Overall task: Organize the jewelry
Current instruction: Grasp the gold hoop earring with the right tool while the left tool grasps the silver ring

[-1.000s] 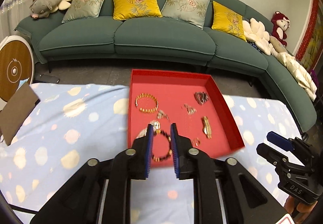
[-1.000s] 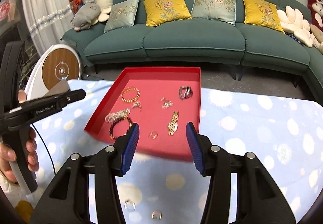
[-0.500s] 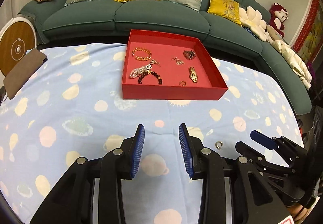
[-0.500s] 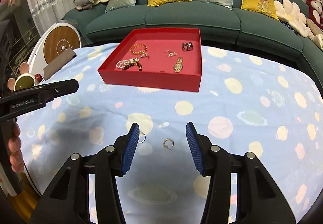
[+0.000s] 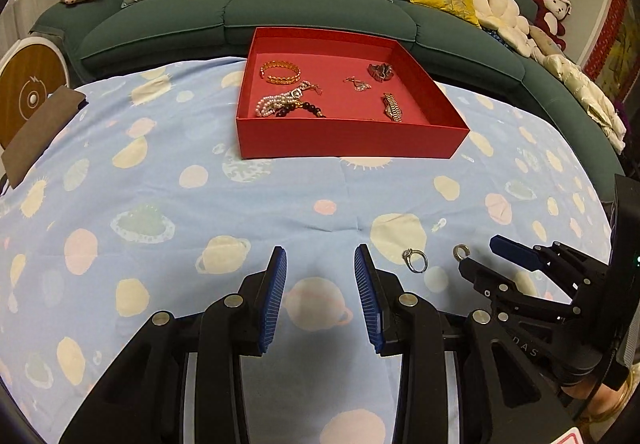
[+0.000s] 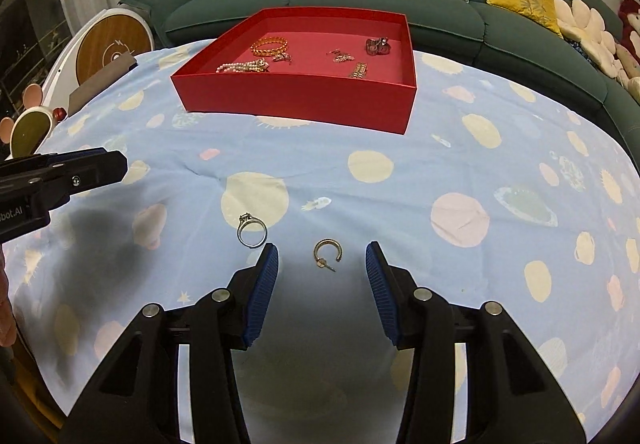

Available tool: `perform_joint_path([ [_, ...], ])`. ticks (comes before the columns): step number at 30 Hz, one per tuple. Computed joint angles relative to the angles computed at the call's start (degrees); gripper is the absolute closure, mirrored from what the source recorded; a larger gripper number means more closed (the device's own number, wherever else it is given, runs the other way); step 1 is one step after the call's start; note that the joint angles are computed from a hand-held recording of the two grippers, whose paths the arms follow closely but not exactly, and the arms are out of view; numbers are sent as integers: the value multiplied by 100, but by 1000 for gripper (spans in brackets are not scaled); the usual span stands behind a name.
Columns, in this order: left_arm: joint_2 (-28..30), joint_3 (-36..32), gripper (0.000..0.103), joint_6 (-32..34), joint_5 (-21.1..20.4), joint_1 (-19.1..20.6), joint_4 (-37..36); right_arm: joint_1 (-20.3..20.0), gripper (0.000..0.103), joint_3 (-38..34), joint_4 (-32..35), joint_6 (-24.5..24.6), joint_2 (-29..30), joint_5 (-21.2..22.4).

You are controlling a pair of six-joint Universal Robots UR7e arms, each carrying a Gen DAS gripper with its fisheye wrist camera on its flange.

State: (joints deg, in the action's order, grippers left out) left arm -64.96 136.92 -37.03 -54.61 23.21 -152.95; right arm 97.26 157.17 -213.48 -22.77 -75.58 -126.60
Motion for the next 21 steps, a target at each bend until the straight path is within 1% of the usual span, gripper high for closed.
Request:
perform_joint_path([
  [6,37,-6,70,57,-94,-8,18,-205,59,6,43,-113,9,88],
  [11,78,-39,70,49,-141,10,13,-321,68,-3,32,-166,76,124],
  [15,118,-58,70,52,-150,20,26,-315,71,-14,-60,-253,153,108],
  [19,158,-70,70,57,-168,27,33,-342,82,-26,-84,-313,167,151],
  [21,174,-72,70,68,-158,24,35,-331,84,-40,-67,-322,175,148],
])
